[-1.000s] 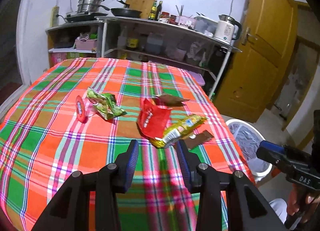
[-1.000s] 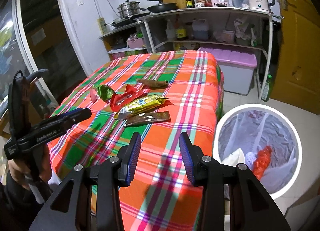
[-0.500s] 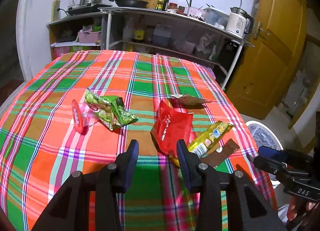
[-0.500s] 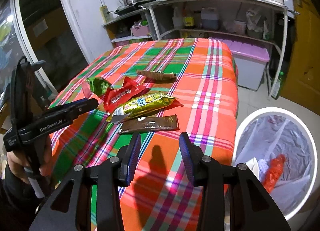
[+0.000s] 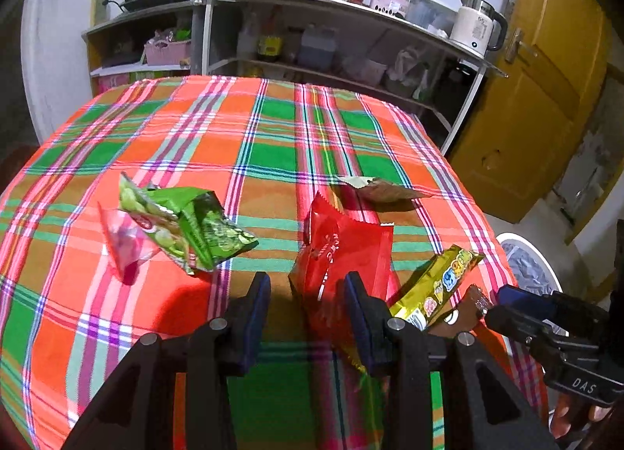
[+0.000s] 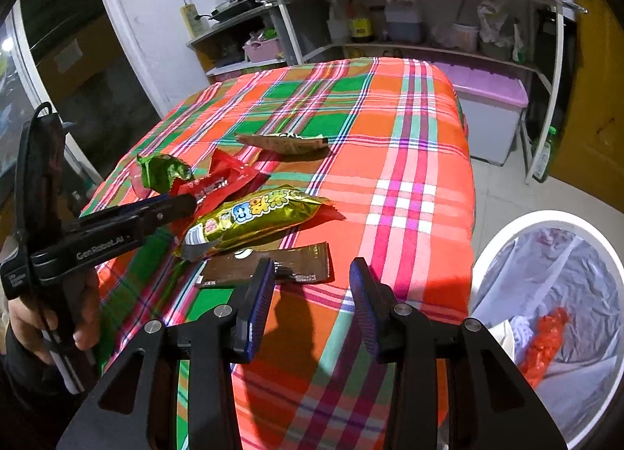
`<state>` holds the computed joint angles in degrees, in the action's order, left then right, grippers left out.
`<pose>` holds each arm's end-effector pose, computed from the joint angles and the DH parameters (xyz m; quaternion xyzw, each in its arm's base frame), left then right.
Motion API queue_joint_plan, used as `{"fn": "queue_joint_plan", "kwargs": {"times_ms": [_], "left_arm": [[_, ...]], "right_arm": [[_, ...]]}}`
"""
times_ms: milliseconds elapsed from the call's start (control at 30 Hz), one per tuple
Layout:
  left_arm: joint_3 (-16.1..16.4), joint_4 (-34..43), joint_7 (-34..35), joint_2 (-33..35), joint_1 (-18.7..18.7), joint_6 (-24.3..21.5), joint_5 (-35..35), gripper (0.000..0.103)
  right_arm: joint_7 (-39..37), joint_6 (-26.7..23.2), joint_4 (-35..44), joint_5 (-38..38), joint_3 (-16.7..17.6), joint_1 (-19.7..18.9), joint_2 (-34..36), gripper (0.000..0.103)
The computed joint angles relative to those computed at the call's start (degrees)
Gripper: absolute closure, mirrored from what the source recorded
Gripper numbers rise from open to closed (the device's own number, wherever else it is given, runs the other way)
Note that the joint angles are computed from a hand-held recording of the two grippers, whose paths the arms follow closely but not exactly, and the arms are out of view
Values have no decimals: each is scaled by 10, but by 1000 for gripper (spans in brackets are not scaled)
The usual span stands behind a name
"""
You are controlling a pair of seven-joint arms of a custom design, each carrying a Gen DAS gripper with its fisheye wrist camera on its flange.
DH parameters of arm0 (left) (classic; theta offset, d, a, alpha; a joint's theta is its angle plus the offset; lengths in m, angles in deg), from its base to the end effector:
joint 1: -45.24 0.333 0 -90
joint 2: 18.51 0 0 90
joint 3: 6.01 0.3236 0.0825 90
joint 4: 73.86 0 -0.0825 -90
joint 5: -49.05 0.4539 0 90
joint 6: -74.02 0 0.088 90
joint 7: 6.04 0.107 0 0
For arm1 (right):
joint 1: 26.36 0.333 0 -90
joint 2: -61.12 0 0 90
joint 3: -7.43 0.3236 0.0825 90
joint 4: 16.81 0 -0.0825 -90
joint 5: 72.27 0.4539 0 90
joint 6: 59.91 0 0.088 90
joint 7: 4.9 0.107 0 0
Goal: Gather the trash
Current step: 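Grasp the red snack bag with the left tool while the right tool grasps the brown wrapper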
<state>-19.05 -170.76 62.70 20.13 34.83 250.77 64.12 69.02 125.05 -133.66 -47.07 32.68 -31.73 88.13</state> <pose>0.7176 -0.3051 0.2573 -0.5927 0.7192 -0.3357 0.1369 0.6638 0.1797 0.2580 -0.6747 0.6384 -0.1287 0.3474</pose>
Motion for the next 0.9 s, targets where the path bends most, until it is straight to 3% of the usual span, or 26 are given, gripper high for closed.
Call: {"fn": "queue_joint_plan", "kwargs": {"times_ms": [133,167,200,300,500,667,800,900], "left_arm": [[-9,12,10,10,5,-7,0,65],[-13,13,14,12,7,-9,-1,69],[-16,14,18,12,9,-11,-2,78],[1,16,10,11,-5,-18,-1,87],[15,0,2,-1,-15,-2,7,91],[14,-27,-7,-18,-9,12,9,91],[19,-49,-17,-34,-8,20,11,91],[27,-71,-26,-50,-12,34,15,92]], "right_arm": [[0,-7,16,-1,-8,5,10,62],[1,-9,22,0,-13,9,13,62],[5,-12,29,0,-28,22,15,62],[22,-28,52,0,-81,71,22,62],[30,-44,69,5,-116,103,28,62],[45,-58,46,-14,-170,156,7,62],[45,-64,14,-27,-182,171,-18,62],[23,-64,-9,-23,-158,153,-34,62]]}}
